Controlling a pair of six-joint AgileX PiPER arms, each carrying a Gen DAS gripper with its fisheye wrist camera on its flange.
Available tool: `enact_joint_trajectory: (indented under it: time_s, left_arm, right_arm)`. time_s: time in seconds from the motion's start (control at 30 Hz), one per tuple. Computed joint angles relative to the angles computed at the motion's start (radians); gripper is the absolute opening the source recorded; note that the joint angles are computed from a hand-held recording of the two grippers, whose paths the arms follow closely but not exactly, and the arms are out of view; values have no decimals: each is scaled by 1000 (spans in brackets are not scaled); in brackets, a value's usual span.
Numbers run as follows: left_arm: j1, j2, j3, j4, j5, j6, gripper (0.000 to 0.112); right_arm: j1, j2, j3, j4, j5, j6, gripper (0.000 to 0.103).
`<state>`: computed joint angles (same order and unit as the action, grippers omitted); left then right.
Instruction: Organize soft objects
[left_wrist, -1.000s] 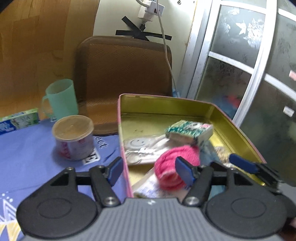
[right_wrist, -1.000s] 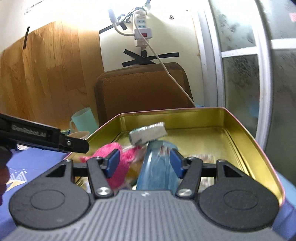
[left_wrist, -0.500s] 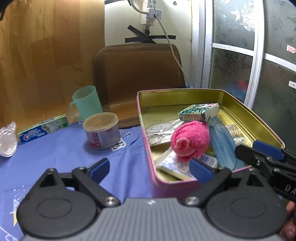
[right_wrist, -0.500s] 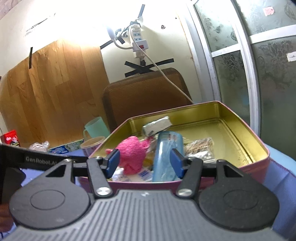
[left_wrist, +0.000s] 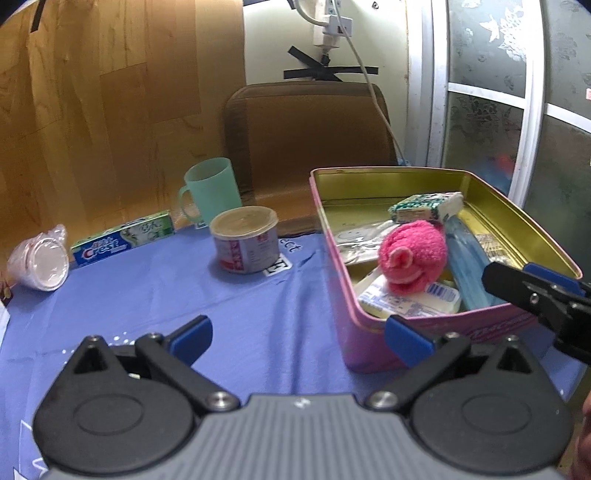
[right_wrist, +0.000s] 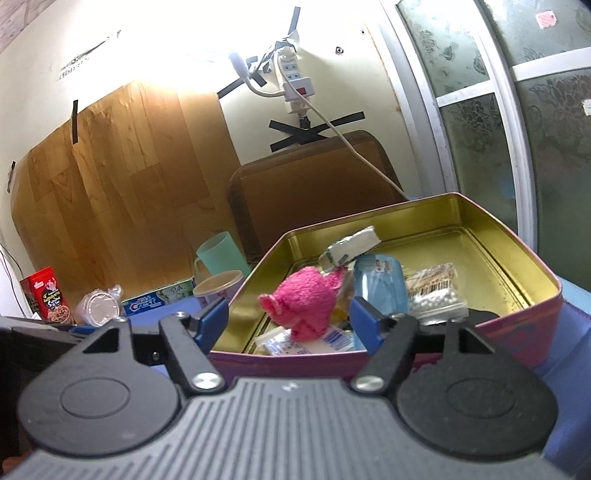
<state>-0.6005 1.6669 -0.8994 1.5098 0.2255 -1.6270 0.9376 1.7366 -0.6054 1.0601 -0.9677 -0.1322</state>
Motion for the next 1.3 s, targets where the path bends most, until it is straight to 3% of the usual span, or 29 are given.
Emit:
enact_joint_trajectory:
  time_s: [0.23,0.4,0.53,0.67,1.3]
  left_arm:
    - [-21,-4,30,210,93,-226,103]
    - [-11,-10,34,218,87,-240,103]
    - [-65,1,40,214,202,-224,103]
    - [-54,-4,36,196,159,-204,103]
    - [-69,9,11,42,122,-45,103]
  right_arm:
    - [22,3,-14,20,-10,-35,77]
    - [31,3,-15,30,-18,-45,77]
    - [32,4,-15,34,-16,-41,77]
    - [31,4,-12,34,-17,-36,77]
    - [41,-1,-1,53,-30,-25,78]
